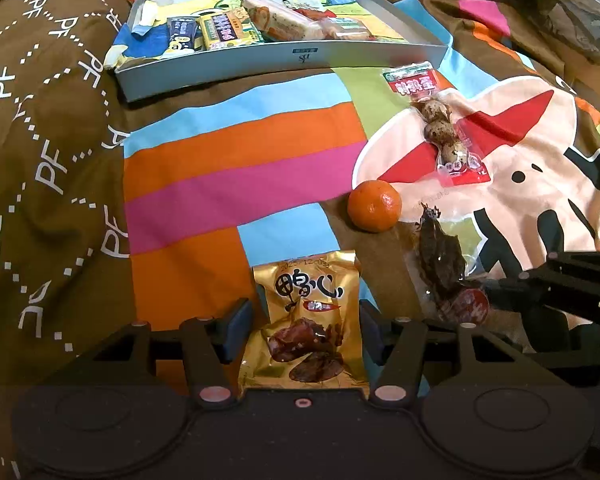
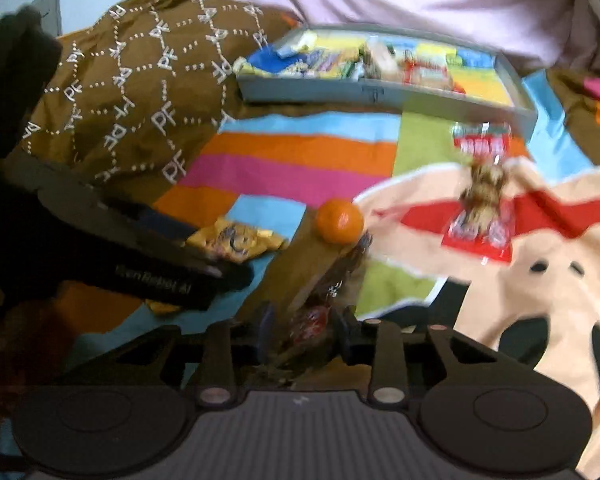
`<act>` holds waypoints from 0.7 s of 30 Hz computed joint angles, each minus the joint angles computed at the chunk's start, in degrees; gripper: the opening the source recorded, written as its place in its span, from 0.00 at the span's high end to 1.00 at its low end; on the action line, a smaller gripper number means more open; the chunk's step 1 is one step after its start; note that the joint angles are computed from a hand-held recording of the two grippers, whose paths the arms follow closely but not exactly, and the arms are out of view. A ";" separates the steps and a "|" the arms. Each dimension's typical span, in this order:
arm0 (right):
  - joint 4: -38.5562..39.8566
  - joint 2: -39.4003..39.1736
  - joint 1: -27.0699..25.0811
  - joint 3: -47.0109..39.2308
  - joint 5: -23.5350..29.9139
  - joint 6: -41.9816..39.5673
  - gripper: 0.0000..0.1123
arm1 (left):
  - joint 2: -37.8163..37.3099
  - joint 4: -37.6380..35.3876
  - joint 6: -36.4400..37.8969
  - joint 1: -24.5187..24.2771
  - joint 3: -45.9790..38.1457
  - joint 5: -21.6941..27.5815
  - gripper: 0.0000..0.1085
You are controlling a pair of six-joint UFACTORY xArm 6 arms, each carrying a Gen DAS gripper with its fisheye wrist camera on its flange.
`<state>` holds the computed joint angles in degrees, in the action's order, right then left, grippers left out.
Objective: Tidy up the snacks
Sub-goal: 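Grasp the dark jerky pack with the right tool while the left tool holds the gold pouch, then lift the jerky pack with the right tool while the left tool holds the gold pouch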
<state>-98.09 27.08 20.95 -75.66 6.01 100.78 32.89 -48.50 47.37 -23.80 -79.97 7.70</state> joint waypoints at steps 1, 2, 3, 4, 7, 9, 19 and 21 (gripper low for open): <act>-0.87 0.07 -0.05 -0.30 -0.23 0.82 0.68 | -0.01 -0.01 -0.01 -0.05 0.05 -0.08 0.45; -0.75 0.20 -0.28 -0.52 -0.85 1.35 0.69 | -0.02 0.08 -0.08 0.00 0.01 0.06 0.45; 0.04 0.38 -0.59 -0.70 -1.53 1.39 0.69 | -0.01 0.10 -0.17 0.05 -0.04 0.21 0.45; 0.65 0.59 -1.15 -0.94 -2.74 2.12 0.69 | 0.01 -0.06 -0.13 0.10 -0.14 0.38 0.45; 1.39 1.41 -2.70 -1.79 -5.76 4.99 0.68 | 0.06 -0.39 0.32 0.00 -0.12 0.14 0.46; 3.58 1.83 -3.31 -1.98 -6.82 4.29 0.69 | 0.06 -0.30 0.53 -0.13 -0.01 -0.12 0.46; 6.44 1.24 -1.62 -1.13 -3.34 -0.92 0.85 | -0.15 -0.70 3.65 -0.31 -0.06 0.14 0.52; 8.88 0.68 -0.93 -0.35 -1.76 -4.71 0.88 | -0.10 -0.42 4.01 -0.49 -0.09 -0.16 0.53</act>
<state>-89.22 27.76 20.01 -76.01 4.25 96.07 32.79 -48.92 51.38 -24.28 -80.07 7.54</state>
